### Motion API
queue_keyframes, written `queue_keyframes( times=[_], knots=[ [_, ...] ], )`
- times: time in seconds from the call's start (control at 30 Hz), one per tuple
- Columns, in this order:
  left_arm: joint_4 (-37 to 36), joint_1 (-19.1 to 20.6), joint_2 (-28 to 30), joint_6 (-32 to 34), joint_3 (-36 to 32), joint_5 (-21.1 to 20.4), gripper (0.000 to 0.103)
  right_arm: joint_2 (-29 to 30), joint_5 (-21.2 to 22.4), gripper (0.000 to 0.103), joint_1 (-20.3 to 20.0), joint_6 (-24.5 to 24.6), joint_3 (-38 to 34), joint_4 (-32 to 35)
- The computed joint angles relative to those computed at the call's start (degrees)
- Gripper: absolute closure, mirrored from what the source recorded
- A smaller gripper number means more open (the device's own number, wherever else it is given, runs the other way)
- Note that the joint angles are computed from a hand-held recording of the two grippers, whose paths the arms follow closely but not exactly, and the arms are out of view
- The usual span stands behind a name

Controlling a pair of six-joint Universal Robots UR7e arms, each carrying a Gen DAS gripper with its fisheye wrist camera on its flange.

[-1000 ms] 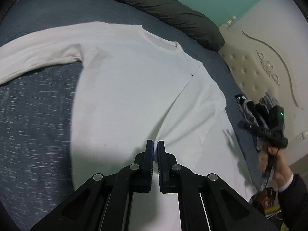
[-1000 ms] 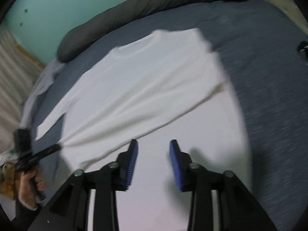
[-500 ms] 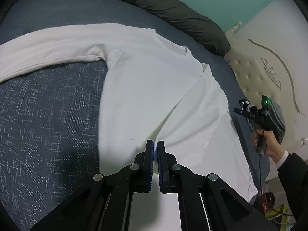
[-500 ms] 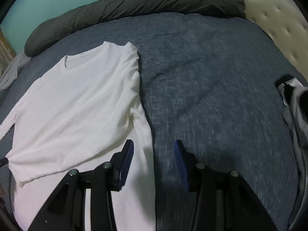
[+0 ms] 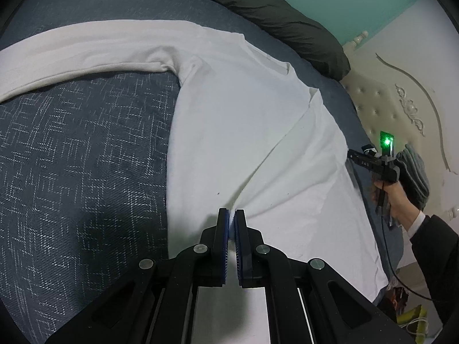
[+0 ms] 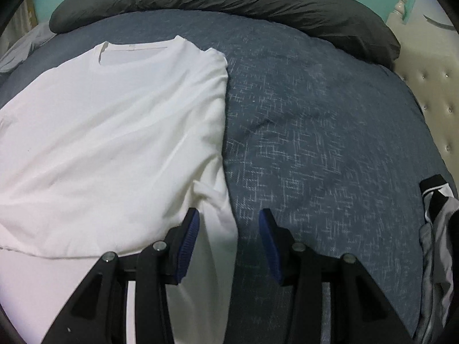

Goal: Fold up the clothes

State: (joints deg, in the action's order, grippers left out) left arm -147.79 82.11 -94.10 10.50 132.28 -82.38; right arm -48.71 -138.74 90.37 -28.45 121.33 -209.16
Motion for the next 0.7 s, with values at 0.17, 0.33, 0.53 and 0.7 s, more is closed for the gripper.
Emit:
queue_keyframes(
  times=[0.17, 0.33, 0.53, 0.7],
  knots=[
    [0.4, 0.0, 0.0, -0.2, -0.2, 0.0, 0.099, 1.6, -1.5, 0.062, -0.6, -2.3, -2.2, -3.4],
    [1.1, 0.1, -0.6, -0.1, 0.0, -0.2, 0.099, -0.3, 0.7, 0.063, -1.8, -2.2, -0.7, -6.6],
    [0.9, 0.5, -0.2, -0.4, -0.2, -0.2, 0.099, -3.9, 4.3, 0.063, -3.0, 1.8, 1.6, -1.2],
    [0.7, 0.4, 0.2, -0.6, -0.1, 0.1, 0.099, -5.2, 2.8, 0.063, -2.6, 1.9, 4.1, -2.4]
  ],
)
